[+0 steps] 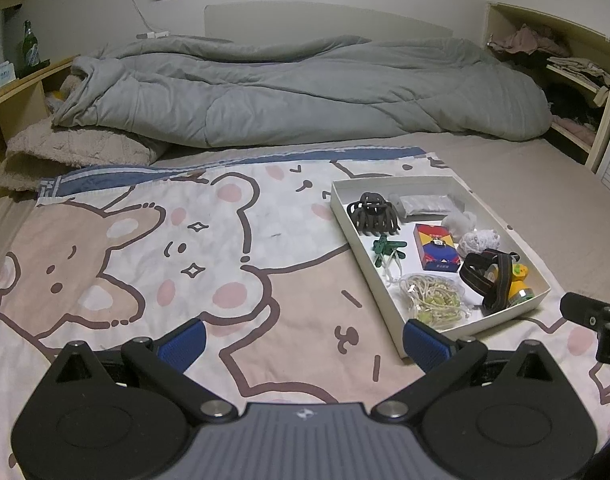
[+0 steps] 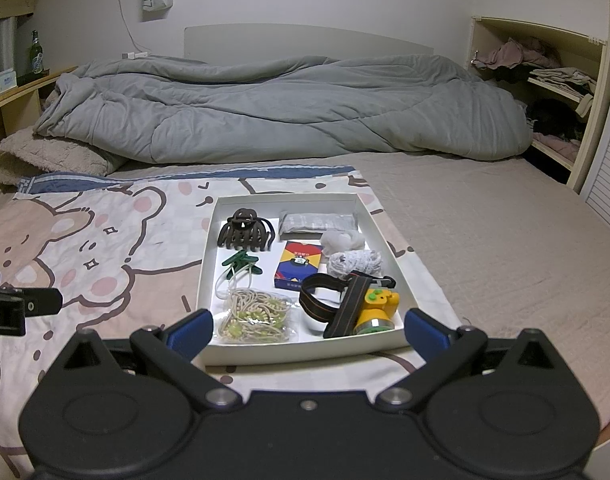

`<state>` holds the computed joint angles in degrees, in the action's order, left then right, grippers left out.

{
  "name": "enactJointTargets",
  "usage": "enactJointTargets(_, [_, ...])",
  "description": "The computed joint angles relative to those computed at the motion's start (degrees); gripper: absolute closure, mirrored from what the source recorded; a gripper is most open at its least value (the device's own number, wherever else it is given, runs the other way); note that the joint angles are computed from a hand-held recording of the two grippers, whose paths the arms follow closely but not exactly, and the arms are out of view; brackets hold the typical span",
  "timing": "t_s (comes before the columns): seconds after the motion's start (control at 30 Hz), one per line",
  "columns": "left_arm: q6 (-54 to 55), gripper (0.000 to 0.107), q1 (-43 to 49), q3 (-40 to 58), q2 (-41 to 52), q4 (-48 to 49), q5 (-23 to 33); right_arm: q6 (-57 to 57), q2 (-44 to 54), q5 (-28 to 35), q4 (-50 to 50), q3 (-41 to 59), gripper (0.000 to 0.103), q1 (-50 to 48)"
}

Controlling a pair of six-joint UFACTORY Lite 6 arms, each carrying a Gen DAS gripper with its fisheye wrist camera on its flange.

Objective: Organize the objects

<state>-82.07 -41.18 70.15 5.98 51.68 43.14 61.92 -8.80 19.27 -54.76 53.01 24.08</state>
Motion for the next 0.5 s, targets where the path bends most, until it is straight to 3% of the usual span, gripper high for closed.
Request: enactJointTargets(0.5, [0.4, 0.004, 0.0, 0.2, 0.0, -0.2, -0.3, 0.3, 0.1, 0.2, -0.2, 0.1, 0.0, 0.1])
